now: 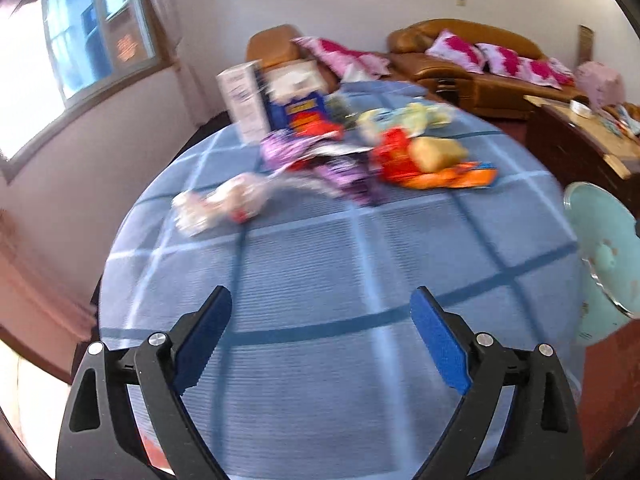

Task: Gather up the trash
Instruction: 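Move both tools back to the table toward the clear bag and yellow sponge, then grasp the clear plastic bag with the left tool while the right tool grasps the yellow sponge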

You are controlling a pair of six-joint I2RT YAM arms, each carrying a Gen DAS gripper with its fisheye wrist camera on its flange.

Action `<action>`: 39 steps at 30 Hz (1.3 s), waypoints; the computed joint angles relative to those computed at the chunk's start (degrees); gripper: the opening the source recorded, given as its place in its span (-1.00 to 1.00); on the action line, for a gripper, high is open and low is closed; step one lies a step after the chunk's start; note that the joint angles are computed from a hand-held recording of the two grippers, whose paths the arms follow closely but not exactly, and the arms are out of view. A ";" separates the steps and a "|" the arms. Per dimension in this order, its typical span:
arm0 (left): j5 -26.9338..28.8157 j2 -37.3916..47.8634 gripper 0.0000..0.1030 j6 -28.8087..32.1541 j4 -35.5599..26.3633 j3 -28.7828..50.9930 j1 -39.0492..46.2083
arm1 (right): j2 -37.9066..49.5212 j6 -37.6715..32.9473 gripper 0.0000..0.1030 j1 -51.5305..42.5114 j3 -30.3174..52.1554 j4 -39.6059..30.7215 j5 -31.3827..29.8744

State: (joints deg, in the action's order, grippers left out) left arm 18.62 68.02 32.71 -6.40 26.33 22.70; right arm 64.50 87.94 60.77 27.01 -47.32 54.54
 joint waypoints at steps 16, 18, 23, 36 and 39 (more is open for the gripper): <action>4.98 22.02 0.73 0.23 2.28 18.60 8.11 | 16.96 -32.90 0.35 -17.23 11.53 33.72 -17.75; 4.88 23.60 0.73 -0.23 2.86 20.33 7.57 | 19.26 -35.23 0.35 -18.02 13.81 34.43 -18.29; 2.36 27.87 0.73 0.57 5.73 23.53 4.23 | 23.15 -37.88 0.35 -20.19 18.16 35.74 -20.66; 0.56 36.80 0.64 -1.12 3.86 31.63 -0.08 | 38.63 -36.93 0.34 -26.74 35.48 34.84 -29.97; 1.01 38.40 0.45 -0.55 0.90 33.75 -0.01 | 42.25 -34.52 0.28 -28.50 38.29 33.49 -33.38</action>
State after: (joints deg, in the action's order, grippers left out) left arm 19.63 106.42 32.16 -5.50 60.08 22.69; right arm 106.75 53.42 32.27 65.30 -13.83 21.16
